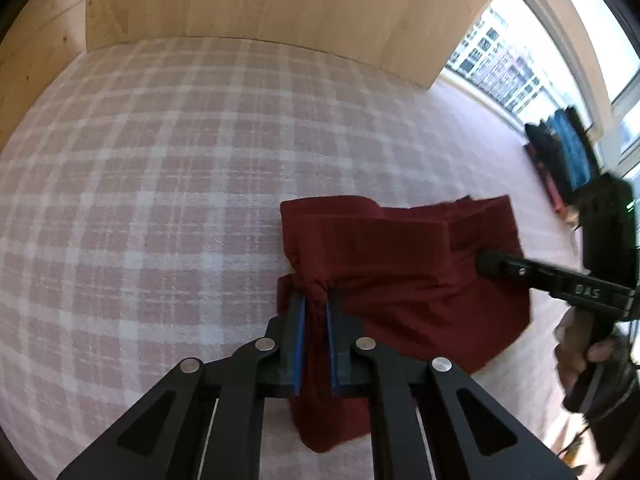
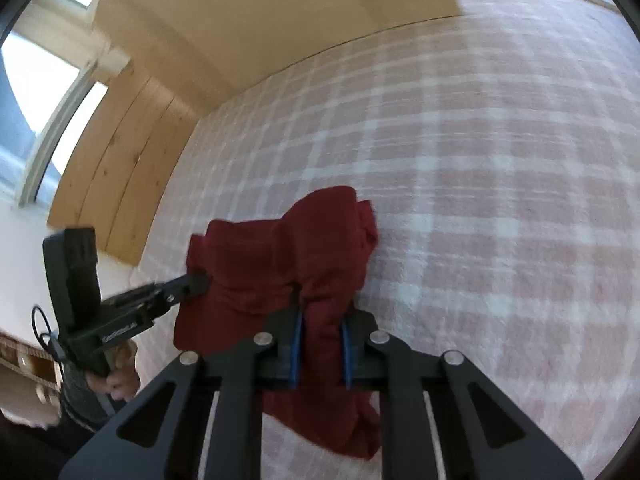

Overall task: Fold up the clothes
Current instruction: 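Lift the folded T-shirt with both grippers and carry it onto the clothes stack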

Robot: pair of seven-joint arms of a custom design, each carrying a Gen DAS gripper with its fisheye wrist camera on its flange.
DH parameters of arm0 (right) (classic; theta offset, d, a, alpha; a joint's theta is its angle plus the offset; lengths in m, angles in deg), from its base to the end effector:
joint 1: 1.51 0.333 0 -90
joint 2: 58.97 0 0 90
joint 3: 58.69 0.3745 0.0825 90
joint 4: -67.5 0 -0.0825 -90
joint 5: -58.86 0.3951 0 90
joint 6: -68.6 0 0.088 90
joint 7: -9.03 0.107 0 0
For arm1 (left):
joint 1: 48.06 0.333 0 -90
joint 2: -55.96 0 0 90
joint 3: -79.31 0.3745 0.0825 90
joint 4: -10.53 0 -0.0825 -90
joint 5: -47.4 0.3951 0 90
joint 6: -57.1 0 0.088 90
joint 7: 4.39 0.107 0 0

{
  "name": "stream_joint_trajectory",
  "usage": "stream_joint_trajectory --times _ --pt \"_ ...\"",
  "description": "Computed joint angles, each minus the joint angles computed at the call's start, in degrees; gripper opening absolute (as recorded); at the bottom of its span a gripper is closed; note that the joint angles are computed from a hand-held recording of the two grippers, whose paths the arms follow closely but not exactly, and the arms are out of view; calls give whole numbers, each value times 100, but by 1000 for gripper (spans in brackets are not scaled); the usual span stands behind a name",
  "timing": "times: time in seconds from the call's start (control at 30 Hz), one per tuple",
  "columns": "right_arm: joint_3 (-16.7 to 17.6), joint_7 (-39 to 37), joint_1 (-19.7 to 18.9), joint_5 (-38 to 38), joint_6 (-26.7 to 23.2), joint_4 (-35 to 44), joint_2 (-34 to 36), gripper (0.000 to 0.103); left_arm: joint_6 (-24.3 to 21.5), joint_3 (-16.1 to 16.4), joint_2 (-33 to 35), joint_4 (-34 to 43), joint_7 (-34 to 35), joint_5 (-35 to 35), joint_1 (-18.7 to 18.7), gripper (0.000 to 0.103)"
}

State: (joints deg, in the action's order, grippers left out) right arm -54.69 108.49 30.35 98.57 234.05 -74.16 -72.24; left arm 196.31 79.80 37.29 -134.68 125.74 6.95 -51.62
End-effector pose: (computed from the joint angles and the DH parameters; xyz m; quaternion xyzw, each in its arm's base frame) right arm 0.4112 0.2533 0.4932 -0.6098 0.7112 0.0501 0.3461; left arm 0.4339 -0.0252 0.4608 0.5861 -0.7622 0.2739 0.0212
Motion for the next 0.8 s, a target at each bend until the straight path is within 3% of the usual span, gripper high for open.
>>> stream_joint_trajectory --times 0.07,0.2,0.3,0.47,0.6,0.8 --pt "224 491 -216 -437 19 -123 -256 15 -228 107 -144 70 133 -120 -20 8" --pt "895 1924 -993 -2015 -231 -305 -1026 15 -644 210 -587 224 535 -278 -143 8" --pt "990 2506 -1293 -2628 -654 -427 -1723 15 -879 154 -802 410 694 -383 -325 8" --pt "702 2858 -1621 -3377 -1423 -630 -3032 14 -841 -144 -935 817 759 -665 -812 8" --pt "349 2653 -2002 -3893 -2164 -645 -3944 15 -416 -609 -876 1133 572 -873 -1333 8" --pt "-999 1164 -2570 -4308 -3181 -400 -4885 15 494 -1477 -77 2134 -496 -729 -2104 8"
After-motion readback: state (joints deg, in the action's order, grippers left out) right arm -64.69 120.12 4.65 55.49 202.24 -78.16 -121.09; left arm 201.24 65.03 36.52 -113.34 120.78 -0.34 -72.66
